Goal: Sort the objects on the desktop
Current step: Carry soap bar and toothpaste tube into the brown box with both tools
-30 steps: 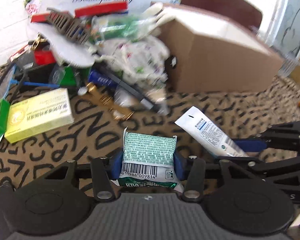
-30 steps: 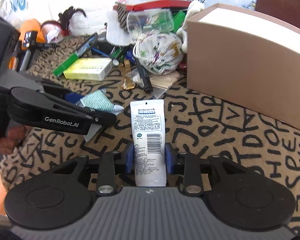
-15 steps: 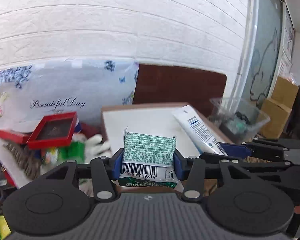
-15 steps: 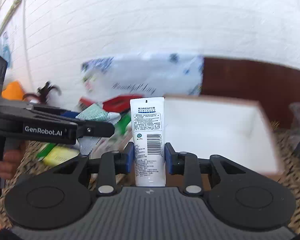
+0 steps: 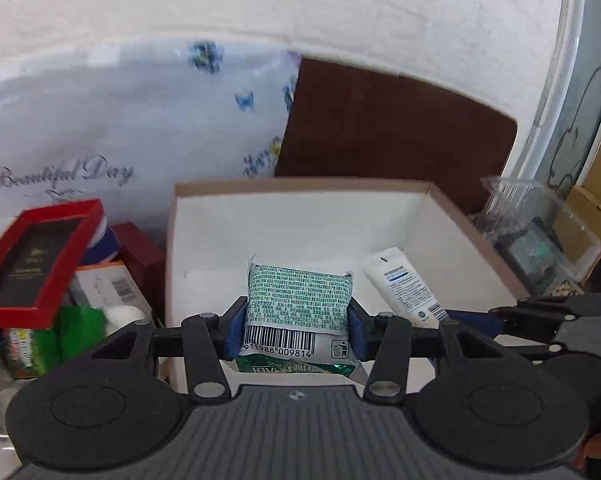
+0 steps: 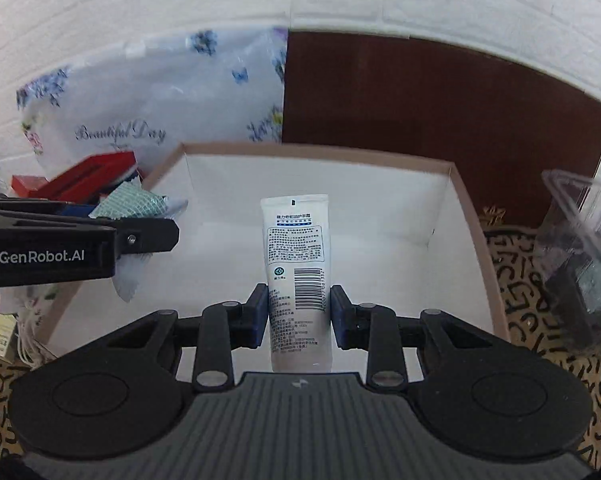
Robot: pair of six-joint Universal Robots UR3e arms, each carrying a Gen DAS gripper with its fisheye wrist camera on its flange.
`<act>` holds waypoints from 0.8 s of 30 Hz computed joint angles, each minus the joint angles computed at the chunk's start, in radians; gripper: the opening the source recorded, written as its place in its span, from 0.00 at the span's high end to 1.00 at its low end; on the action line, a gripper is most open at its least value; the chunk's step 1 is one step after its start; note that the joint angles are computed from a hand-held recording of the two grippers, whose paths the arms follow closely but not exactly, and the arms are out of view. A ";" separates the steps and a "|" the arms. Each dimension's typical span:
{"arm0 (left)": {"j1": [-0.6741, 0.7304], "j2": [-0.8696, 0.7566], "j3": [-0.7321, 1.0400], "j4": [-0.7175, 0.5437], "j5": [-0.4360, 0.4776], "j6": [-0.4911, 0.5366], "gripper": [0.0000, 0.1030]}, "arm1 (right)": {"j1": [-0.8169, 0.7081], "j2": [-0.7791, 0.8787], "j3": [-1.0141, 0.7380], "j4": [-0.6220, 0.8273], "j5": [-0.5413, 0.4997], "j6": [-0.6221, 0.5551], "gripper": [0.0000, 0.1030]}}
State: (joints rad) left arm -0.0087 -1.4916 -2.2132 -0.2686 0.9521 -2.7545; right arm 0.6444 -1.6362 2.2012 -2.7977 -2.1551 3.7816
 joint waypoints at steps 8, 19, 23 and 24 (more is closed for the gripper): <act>-0.095 -0.174 0.110 0.012 0.076 0.019 0.49 | -0.126 0.089 -0.089 0.170 0.139 -0.116 0.69; -0.035 -0.155 0.095 -0.048 -0.058 0.067 0.19 | -0.169 0.105 -0.100 0.165 0.174 -0.135 0.42; -0.026 -0.113 0.059 -0.040 -0.073 0.058 0.16 | -0.107 0.129 -0.119 0.165 0.075 -0.129 0.18; -0.023 -0.103 0.046 -0.026 -0.075 0.054 0.14 | -0.092 0.133 -0.125 0.170 0.053 -0.127 0.17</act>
